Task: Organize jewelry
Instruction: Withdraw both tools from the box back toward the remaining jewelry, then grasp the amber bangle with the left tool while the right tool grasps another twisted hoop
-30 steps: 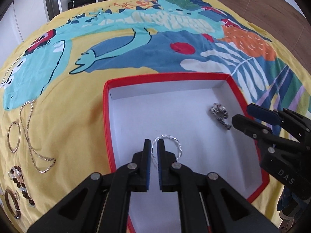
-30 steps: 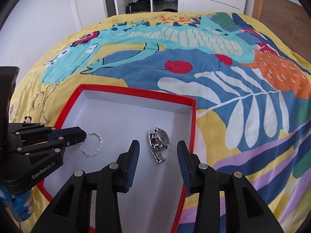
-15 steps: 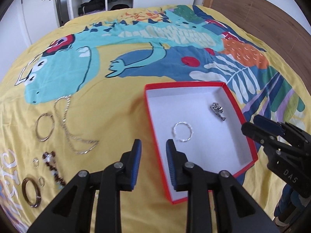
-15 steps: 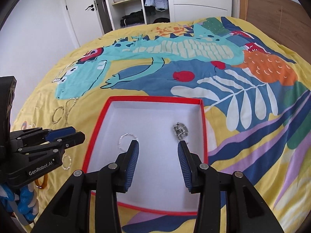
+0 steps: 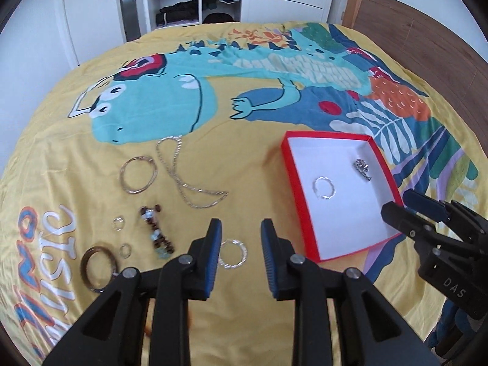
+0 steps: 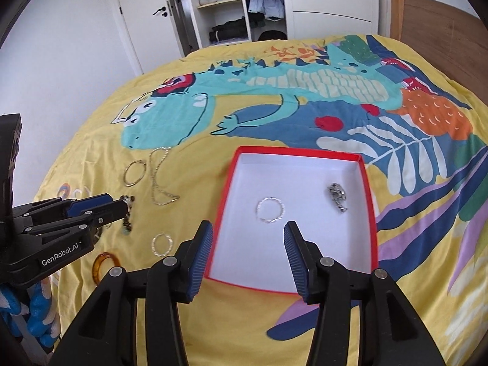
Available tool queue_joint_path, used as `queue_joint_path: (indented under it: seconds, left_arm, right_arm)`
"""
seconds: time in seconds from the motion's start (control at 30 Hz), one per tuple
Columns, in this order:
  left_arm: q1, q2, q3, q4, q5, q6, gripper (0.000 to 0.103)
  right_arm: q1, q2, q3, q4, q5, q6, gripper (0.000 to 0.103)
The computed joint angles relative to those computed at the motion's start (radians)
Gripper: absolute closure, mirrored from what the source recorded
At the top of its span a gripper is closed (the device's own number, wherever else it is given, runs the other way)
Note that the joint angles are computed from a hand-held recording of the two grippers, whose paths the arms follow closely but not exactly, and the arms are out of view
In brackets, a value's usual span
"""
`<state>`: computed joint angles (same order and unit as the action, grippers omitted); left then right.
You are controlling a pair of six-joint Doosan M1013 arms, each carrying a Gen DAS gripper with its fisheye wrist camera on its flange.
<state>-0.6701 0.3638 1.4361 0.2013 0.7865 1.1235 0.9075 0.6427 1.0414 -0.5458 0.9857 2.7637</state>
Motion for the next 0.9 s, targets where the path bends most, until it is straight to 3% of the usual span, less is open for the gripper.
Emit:
queue_joint_path:
  seconds: [0.33, 0.53, 0.67, 0.9]
  left_arm:
    - [0.063, -0.114, 0.17, 0.141, -0.022, -0.187, 0.078]
    - [0.117, -0.162, 0.254, 0.157, -0.024, -0.245, 0.078]
    - [0.144, -0.173, 0.288, 0.118, -0.038, -0.22, 0.078]
    - [0.16, -0.146, 0.305, -0.063, -0.076, -0.069, 0.077]
  right_arm:
    - [0.034, 0.065, -0.12, 0.033, 0.005, -0.065, 0.055]
    - [0.041, 0.119, -0.191, 0.108, -0.001, -0.133, 0.055]
    - [0.044, 0.154, -0.234, 0.151, 0.005, -0.171, 0.055]
    - [0.042, 0.214, -0.305, 0.214, 0.035, -0.23, 0.055]
